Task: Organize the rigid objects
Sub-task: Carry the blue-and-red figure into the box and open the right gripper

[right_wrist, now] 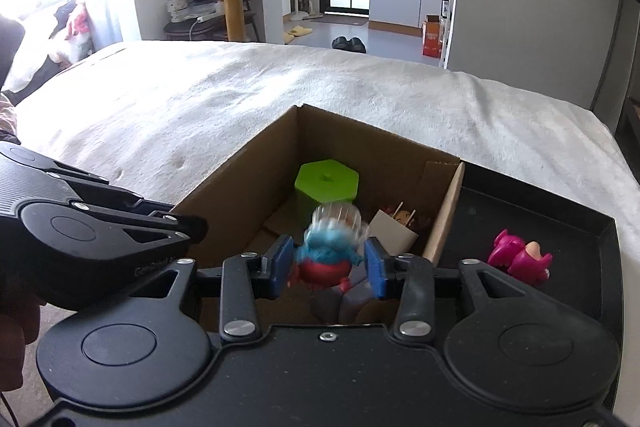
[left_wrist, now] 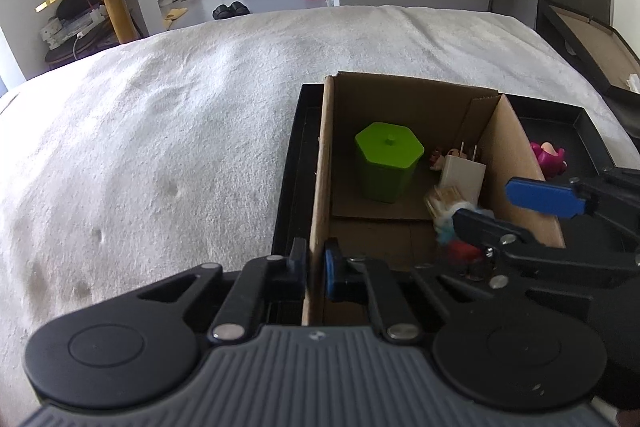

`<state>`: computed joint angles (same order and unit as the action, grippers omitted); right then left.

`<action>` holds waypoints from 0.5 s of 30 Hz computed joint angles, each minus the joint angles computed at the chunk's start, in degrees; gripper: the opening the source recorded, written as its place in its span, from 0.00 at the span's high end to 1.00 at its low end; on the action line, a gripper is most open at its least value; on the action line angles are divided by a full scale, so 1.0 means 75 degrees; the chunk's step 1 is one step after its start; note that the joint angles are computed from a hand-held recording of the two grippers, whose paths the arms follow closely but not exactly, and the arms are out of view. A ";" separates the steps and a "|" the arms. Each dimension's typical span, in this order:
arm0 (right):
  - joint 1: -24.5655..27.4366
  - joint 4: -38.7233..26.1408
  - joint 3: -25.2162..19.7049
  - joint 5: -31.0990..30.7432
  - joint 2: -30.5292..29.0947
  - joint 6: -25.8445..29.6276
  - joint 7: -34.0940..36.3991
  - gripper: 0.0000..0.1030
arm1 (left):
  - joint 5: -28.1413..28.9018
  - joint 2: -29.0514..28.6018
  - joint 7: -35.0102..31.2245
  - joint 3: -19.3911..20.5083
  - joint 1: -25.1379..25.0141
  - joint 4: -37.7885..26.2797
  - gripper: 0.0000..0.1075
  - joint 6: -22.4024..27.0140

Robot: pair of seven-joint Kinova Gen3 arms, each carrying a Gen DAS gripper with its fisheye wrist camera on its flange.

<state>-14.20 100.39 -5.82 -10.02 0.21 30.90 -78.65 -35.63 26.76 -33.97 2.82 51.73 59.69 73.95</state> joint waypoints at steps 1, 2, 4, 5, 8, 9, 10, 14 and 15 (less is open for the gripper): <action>-0.0004 0.0032 -0.0003 0.0071 -0.0027 -0.0030 -0.0062 0.58 | -0.0020 0.0013 -0.0007 -0.0007 0.0016 -0.0012 0.92 0.0029; -0.0001 0.0066 0.0002 0.0119 -0.0059 -0.0059 -0.0118 0.58 | 0.0000 0.0010 -0.0012 0.0000 0.0008 -0.0013 0.92 0.0029; 0.0030 0.0103 0.0033 0.0208 -0.0125 -0.0059 -0.0239 0.57 | -0.0026 0.0015 -0.0009 -0.0010 0.0031 -0.0023 0.92 0.0052; 0.0048 0.0136 0.0057 0.0230 -0.0157 -0.0082 -0.0262 0.57 | -0.0028 0.0001 -0.0008 -0.0009 0.0030 -0.0011 0.92 0.0031; 0.0141 0.0207 0.0153 0.0060 -0.0280 -0.0153 -0.0131 0.57 | -0.0064 0.0047 -0.0029 -0.0022 0.0062 -0.0095 0.92 0.0118; 0.0165 0.0241 0.0152 0.0164 -0.0341 -0.0188 -0.0239 0.57 | -0.0059 0.0062 -0.0026 -0.0025 0.0069 -0.0124 0.92 0.0148; 0.0189 0.0262 0.0153 0.0258 -0.0387 -0.0214 -0.0332 0.57 | -0.0079 0.0091 -0.0046 -0.0031 0.0090 -0.0175 0.92 0.0194; 0.0315 0.0348 0.0336 0.0020 -0.0537 -0.0302 -0.0262 0.56 | -0.0086 0.0183 -0.0148 -0.0056 0.0138 -0.0351 0.92 0.0345; 0.0350 0.0370 0.0353 0.0041 -0.0562 -0.0317 -0.0283 0.55 | -0.0086 0.0211 -0.0179 -0.0065 0.0151 -0.0408 0.92 0.0395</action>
<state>-11.58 103.17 -3.18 -9.71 -4.01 28.53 -80.77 -36.27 28.34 -35.31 2.34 52.87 56.63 76.91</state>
